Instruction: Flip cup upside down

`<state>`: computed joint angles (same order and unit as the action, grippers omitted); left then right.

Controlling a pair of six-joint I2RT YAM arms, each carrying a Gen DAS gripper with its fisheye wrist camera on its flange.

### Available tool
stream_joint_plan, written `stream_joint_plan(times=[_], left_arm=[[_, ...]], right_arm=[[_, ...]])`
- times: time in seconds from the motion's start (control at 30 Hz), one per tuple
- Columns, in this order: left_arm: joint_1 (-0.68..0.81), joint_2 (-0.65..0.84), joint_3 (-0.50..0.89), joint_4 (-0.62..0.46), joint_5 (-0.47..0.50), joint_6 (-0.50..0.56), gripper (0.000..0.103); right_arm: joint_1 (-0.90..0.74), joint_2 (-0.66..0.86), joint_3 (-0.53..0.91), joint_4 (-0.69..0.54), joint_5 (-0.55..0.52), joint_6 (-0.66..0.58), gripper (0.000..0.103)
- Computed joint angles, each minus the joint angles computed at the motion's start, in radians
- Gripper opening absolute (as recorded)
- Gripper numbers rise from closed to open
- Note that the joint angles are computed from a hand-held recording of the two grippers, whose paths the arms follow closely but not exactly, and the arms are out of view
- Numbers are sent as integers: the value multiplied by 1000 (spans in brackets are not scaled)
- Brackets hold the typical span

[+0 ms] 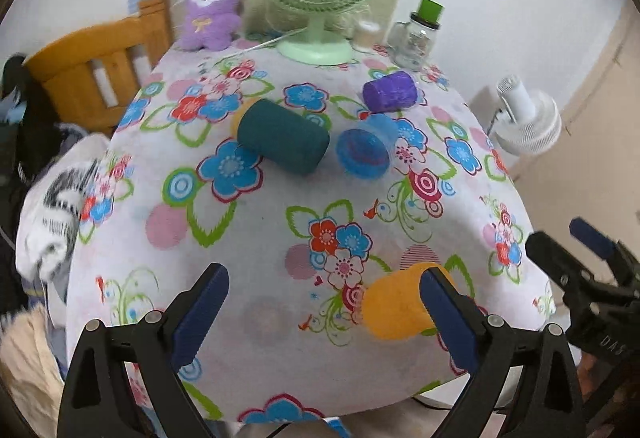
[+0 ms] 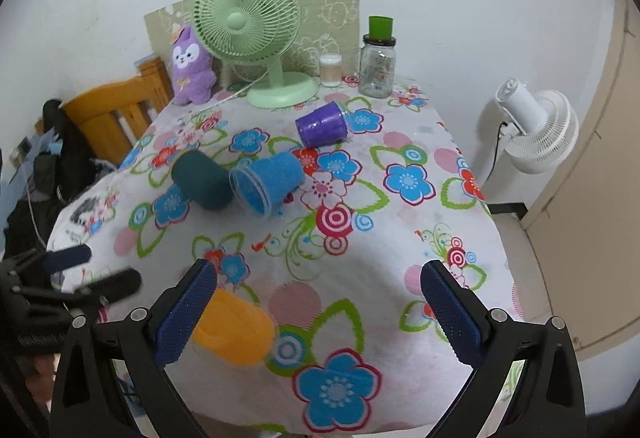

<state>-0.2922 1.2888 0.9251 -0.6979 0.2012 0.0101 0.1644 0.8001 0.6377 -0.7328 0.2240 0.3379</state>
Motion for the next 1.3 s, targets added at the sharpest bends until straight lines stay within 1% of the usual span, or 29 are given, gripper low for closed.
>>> stream_joint_plan(times=[0.1, 0.2, 0.4, 0.7, 0.9, 1.1, 1.3], left_arm=[[-17, -20, -20, 1, -32, -52, 98], [-26, -47, -28, 2, -64, -81, 98], [-40, -71, -38, 2, -80, -85, 98], [-52, -96, -51, -2, -80, -64, 101], [-60, -109, -72, 1, -79, -52, 101], [-67, -125, -102, 29, -79, -52, 102], [-81, -129, -126, 47, -87, -56, 102]], right_arm=[[-45, -27, -19, -7, -36, -53, 103], [-83, -56, -31, -17, -63, -81, 103], [-103, -79, -38, -30, -77, -90, 103], [-20, -72, -40, -47, -23, -46, 103], [-19, -79, -55, -57, -33, -23, 103], [5, -113, -86, -64, -5, 1, 103], [3, -129, -110, -57, -5, 1, 103]])
